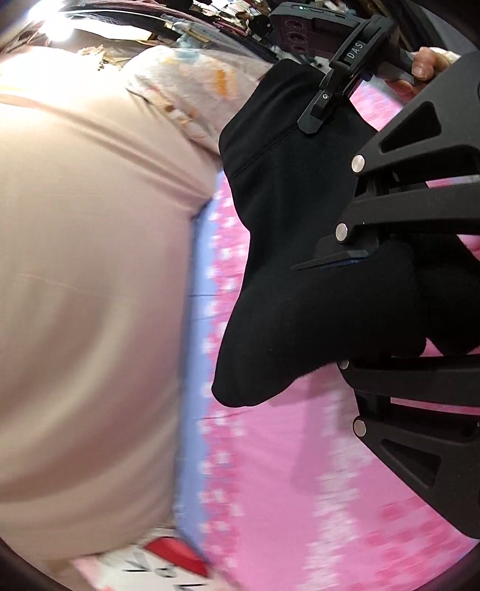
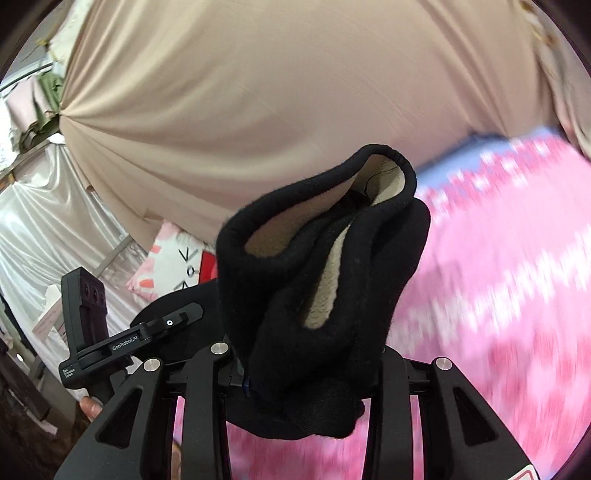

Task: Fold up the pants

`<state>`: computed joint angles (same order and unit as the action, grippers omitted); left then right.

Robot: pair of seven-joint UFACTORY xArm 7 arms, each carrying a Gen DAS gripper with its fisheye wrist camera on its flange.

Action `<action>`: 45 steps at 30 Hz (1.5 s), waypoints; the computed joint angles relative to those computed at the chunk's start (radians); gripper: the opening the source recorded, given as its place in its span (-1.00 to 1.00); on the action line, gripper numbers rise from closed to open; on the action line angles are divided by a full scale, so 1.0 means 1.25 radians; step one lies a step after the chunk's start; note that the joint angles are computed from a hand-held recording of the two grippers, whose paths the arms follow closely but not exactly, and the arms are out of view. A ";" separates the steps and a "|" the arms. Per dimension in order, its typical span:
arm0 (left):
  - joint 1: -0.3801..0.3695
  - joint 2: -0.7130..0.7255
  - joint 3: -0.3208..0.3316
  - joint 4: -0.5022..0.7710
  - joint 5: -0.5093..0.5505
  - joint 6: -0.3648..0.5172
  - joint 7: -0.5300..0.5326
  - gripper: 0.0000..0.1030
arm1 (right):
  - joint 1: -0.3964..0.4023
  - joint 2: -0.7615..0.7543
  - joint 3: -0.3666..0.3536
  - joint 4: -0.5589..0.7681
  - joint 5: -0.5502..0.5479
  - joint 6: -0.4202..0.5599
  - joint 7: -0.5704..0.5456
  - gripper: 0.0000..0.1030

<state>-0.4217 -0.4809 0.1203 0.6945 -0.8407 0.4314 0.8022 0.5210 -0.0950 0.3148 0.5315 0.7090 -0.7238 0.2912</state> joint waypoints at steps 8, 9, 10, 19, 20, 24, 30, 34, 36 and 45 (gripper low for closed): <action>0.036 0.368 -0.082 0.338 -0.214 -0.134 0.184 -0.57 | -0.174 0.222 -0.150 0.230 -0.451 0.037 0.184 -0.33; 0.044 0.403 -0.092 0.369 -0.216 -0.141 0.192 -0.57 | -0.200 0.261 -0.152 0.263 -0.496 0.037 0.218 -0.32; 0.039 0.470 -0.092 0.422 -0.224 -0.158 0.205 -0.57 | -0.239 0.328 -0.151 0.316 -0.560 0.036 0.267 -0.27; 0.000 0.819 -0.010 0.617 -0.070 -0.173 0.055 -0.12 | -0.464 0.501 -0.043 0.373 -0.716 0.116 0.455 0.27; 0.034 0.790 -0.043 0.585 -0.054 -0.188 0.075 -0.08 | -0.414 0.449 -0.091 0.320 -0.666 0.099 0.418 0.27; -0.089 0.678 0.101 0.459 0.161 -0.300 -0.090 -0.12 | -0.197 0.265 -0.247 0.209 -0.429 0.125 0.176 -0.10; -0.218 0.747 0.210 0.573 0.402 -0.310 -0.378 0.69 | 0.186 0.477 -0.624 0.618 -0.186 0.504 -0.148 -0.47; -0.354 0.990 0.427 0.781 0.475 -0.126 -0.568 0.67 | 0.178 0.705 -0.736 0.839 -0.212 0.710 -0.034 -0.54; -0.299 1.040 0.382 0.826 0.471 -0.103 -0.573 0.69 | 0.089 0.681 -0.619 0.818 -0.078 0.642 -0.124 -0.58; -0.312 0.943 0.370 0.693 0.609 -0.206 -0.665 0.67 | 0.190 0.488 -0.612 0.542 -0.112 0.536 -0.128 -0.81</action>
<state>-0.8117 0.6983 0.5831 1.5602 -0.0799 0.1735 -0.0287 0.7580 0.5148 -0.4499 1.2091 0.5694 -0.0533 0.1310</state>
